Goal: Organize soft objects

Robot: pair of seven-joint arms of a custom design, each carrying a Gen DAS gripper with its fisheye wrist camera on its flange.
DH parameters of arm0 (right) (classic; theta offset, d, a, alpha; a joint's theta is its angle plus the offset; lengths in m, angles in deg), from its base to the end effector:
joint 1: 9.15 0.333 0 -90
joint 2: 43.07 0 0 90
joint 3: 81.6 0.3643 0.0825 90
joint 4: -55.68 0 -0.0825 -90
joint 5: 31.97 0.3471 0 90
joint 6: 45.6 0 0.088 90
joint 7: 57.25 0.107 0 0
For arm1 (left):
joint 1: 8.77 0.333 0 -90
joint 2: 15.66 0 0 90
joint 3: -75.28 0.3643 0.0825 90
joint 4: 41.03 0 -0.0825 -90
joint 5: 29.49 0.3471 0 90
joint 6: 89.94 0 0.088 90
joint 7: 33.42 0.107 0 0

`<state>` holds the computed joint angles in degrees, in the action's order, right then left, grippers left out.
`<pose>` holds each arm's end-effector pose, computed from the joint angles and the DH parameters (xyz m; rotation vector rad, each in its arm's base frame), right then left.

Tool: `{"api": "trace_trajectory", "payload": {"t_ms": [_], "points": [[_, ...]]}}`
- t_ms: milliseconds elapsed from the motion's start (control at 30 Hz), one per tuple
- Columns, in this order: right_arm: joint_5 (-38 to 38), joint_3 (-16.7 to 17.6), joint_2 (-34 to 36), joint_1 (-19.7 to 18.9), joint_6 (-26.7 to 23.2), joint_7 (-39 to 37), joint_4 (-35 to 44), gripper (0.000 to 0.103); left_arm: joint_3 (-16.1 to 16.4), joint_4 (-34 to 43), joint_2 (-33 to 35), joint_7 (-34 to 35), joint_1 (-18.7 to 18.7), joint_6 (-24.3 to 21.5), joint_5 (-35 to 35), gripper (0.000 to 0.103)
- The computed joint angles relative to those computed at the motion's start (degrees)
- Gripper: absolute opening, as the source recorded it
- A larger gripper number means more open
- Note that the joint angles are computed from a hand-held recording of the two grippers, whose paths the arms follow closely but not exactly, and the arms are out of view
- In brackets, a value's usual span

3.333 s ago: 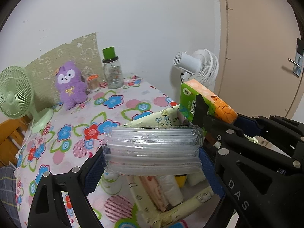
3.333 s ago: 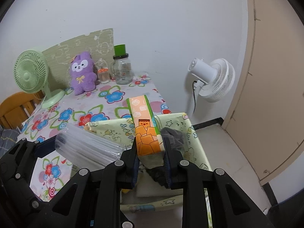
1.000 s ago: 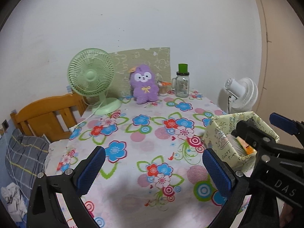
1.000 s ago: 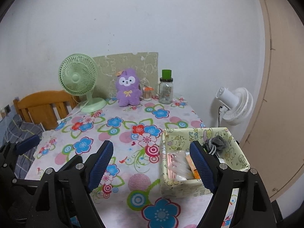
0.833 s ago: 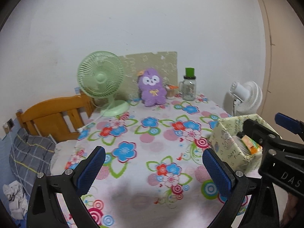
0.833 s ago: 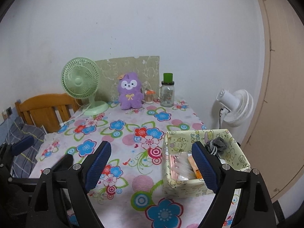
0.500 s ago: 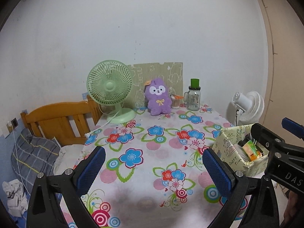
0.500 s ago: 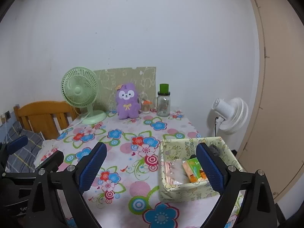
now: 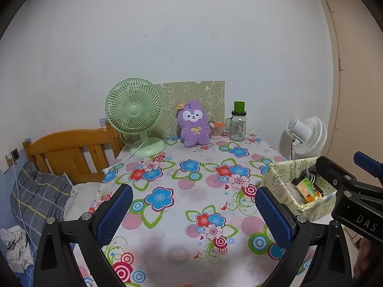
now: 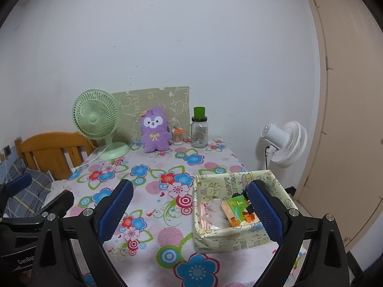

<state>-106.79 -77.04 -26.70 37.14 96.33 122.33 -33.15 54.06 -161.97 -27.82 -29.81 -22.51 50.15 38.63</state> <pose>0.4284 0.5179 0.6130 -1.5580 1.3443 -0.8508 0.3953 -0.2973 0.6202 -1.5839 1.4184 -0.8249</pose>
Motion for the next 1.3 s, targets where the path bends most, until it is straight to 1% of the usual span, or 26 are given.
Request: {"api": "trace_trajectory", "payload": {"t_ms": [367, 500, 733, 1300], "points": [[-0.6, -0.3, 0.4, 0.2, 0.2, 0.3, 0.6, 0.098, 0.2, 0.2, 0.2, -0.6, 0.2, 0.1, 0.4, 0.103], [-2.9, -0.5, 0.3, 0.5, 0.1, 3.2, 0.5, 0.098, 0.3, 0.3, 0.1, -1.0, 0.3, 0.2, 1.0, 0.103], [-2.6, -0.3, 1.0, 0.6, -0.5, 1.8, 1.5, 0.1, 0.5, -0.2, -0.1, -1.5, 0.5, 0.7, 1.0, 0.103], [-0.7, -1.2, 2.0, 1.3, -0.7, 0.2, 2.5, 0.1, 0.8, -0.5, 0.0, -1.7, 1.0, 1.6, 0.6, 0.103]]}}
